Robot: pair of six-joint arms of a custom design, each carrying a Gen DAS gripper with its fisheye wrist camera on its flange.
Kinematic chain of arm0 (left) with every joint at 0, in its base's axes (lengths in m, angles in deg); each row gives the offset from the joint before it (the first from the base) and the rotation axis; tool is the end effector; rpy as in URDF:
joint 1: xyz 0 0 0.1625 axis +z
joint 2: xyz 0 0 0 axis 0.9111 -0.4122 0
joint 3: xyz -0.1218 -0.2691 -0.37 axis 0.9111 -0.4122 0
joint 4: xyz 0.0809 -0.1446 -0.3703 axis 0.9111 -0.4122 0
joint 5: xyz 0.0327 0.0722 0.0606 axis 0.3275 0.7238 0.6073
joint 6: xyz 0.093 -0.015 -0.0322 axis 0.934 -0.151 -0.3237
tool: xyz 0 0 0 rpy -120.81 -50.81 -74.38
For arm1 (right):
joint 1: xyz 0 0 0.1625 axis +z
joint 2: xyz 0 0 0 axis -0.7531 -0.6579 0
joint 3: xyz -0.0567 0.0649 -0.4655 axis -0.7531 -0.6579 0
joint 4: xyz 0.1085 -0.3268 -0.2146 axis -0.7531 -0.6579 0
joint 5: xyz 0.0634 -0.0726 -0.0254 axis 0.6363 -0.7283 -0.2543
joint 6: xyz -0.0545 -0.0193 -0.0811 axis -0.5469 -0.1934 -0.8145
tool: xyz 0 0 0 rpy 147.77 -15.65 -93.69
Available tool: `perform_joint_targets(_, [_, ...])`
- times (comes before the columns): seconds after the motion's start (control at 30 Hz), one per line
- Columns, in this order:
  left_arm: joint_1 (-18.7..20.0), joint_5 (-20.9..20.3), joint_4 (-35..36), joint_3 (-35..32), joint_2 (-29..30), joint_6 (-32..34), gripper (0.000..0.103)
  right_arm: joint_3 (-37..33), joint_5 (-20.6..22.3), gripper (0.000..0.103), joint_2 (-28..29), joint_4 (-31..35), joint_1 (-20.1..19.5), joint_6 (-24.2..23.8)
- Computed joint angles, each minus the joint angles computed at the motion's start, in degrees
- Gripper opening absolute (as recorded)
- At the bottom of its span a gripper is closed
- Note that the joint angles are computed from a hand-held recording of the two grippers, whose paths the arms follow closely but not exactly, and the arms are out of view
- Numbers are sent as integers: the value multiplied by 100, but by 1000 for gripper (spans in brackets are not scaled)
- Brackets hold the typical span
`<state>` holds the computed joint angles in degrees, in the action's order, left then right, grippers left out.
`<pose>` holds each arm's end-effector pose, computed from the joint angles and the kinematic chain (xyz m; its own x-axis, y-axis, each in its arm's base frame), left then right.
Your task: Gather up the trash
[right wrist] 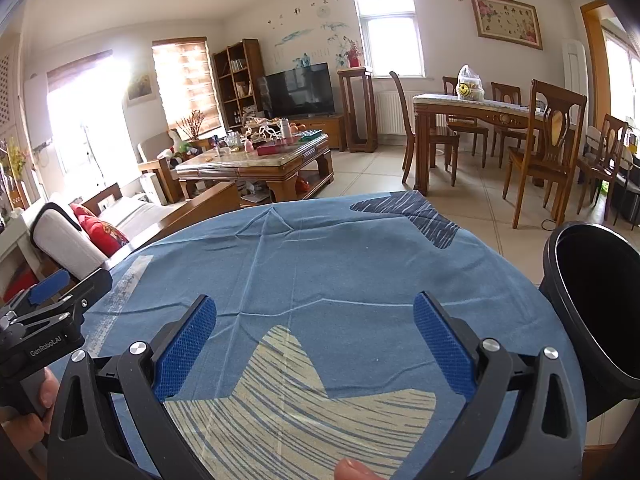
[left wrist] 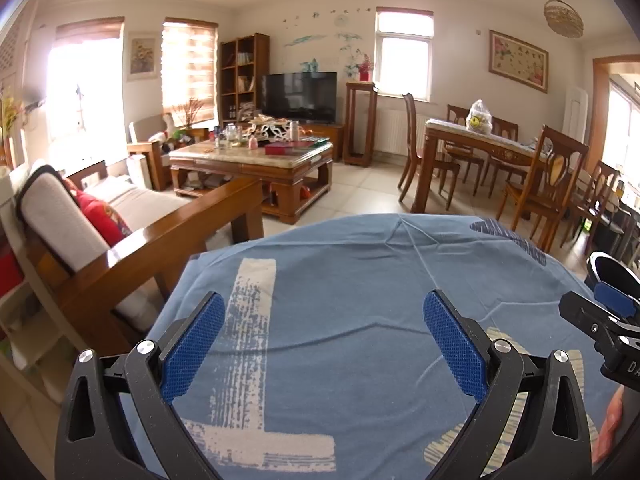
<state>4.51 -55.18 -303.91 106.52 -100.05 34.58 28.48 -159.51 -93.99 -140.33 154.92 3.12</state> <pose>0.0574 -0.4850 0.2283 -0.6423 -0.4562 -0.6158 0.4331 0.4469 -0.7828 0.2908 -0.6042 -0.1061 -0.7032 -0.5157 0.4894 -0.7105 0.5350 -0.4571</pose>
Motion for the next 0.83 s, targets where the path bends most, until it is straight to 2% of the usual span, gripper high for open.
perform_joint_targets(0.83, [-43,64,42,56,31,-195,98,3,-11,98,-38,51,20,35])
